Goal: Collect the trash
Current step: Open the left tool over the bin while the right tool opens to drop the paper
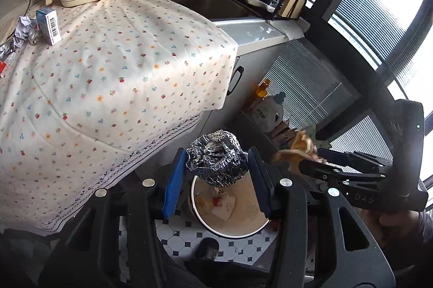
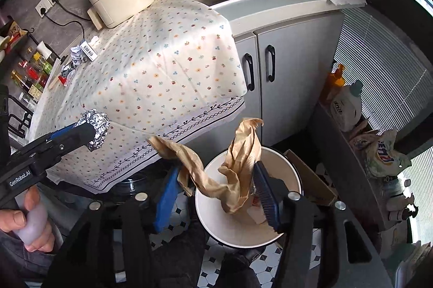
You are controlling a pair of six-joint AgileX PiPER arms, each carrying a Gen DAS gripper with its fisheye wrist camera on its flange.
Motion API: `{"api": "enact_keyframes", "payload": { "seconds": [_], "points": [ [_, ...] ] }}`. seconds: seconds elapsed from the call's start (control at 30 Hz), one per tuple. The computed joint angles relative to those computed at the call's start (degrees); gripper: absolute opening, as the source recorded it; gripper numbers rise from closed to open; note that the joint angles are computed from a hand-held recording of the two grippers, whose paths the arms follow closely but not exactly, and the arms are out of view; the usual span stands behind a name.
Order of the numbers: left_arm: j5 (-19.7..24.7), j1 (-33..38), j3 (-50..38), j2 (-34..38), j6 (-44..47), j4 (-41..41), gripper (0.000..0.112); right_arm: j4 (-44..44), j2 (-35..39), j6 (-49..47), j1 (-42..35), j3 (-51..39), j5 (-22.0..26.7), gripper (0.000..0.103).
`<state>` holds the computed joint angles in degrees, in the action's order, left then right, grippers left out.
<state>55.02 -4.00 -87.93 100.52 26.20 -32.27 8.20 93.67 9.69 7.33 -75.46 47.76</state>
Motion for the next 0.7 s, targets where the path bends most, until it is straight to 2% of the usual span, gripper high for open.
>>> {"api": "enact_keyframes", "payload": {
  "seconds": [0.17,0.4,0.57,0.67,0.7],
  "points": [
    [-0.9,-3.1,1.0,0.1,-1.1,0.5,0.047,1.2,-2.9,-1.8,-3.1,3.6,-0.4,0.063],
    [-1.6,-7.7,-0.7,2.0,-2.6,0.4,0.047,0.7,-6.5,-3.2,-8.5,6.6,-0.1,0.066],
    [-0.4,-10.5,-3.0,4.5,-3.9,0.7,0.047,0.1,-8.8,-3.9,-12.3,8.3,0.0,0.07],
    [0.5,-11.9,-4.6,5.8,-4.6,1.4,0.058,0.7,-9.5,-4.7,-14.6,9.1,0.2,0.071],
    [0.8,-12.3,-5.1,6.2,-5.0,1.9,0.065,0.8,-9.5,-4.8,-15.1,9.3,0.2,0.071]
  ]
}}
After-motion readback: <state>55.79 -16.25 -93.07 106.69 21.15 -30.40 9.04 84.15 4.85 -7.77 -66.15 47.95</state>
